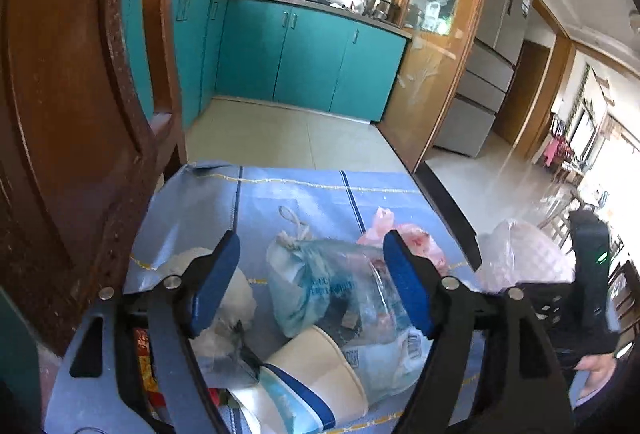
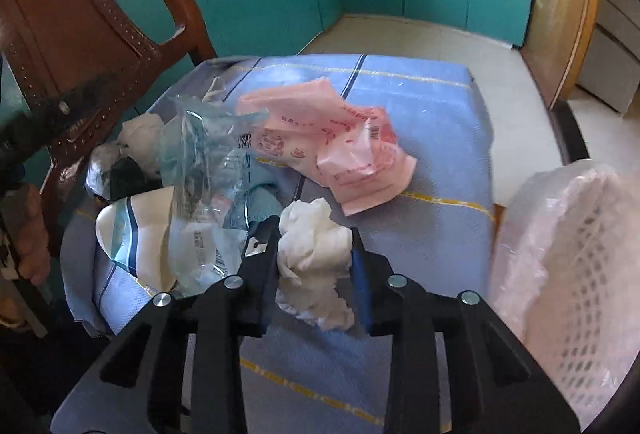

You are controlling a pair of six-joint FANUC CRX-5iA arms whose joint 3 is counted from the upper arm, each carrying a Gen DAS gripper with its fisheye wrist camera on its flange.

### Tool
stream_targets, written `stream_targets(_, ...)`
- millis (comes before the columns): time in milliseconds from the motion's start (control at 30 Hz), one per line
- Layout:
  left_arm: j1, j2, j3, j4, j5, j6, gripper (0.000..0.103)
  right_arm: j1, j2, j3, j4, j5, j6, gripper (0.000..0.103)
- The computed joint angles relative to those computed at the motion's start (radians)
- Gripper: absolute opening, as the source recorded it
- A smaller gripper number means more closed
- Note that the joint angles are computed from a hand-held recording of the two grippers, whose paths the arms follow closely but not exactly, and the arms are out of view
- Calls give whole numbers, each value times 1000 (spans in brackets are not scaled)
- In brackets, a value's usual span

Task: Collect trash
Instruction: 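Grasp the clear plastic bag with the left tool while the right tool grasps the white tissue, then carry the white tissue and clear bag over the wastebasket and release both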

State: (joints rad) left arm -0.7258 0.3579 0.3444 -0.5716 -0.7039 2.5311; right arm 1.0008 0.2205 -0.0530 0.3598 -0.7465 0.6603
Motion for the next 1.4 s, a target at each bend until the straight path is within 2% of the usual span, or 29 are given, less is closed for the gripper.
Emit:
stream_targets(167,2,63,63,173,-33,-160,86,36,-77,-123,315,-34,-272,31)
stream_targets(267,-27,121,144,177,-111,-195,88,30,-130,-178,340,-7,-333,31)
stream_targets(400,-60,232,301,159,-289,-252,88,27,-152,-201,315,7,-319,32)
stream_targets(467,-55,259,324,179,-313,-246,88,27,-157,-207,306,14,-311,32)
stream_targets(500,-47,264,322,203,-309,-248,84,27,-159,-206,290,17,-297,32)
stream_targets(533,-39,264,313,226,-300,-254,66,25,-167,-208,277,19,-283,32)
stream_targets(567,-30,268,309,260,-297,-275,59,25,-170,-211,271,23,-278,32)
stream_targets(667,-34,275,317,268,-311,-293,44,24,-175,-217,269,37,-268,32)
stream_targets(733,-44,267,314,251,-314,-298,28,26,-185,-228,277,46,-273,32)
stream_targets(900,-62,214,264,226,-274,-297,21,30,-199,-241,291,47,-283,32)
stream_targets(1067,-72,145,176,217,-169,-294,20,30,-201,-246,292,35,-291,32)
stream_targets(1267,-117,94,147,80,-99,-215,20,38,-196,-244,306,27,-292,32)
stream_targets(1400,-154,88,167,-22,-126,-148,20,44,-193,-245,315,24,-287,32)
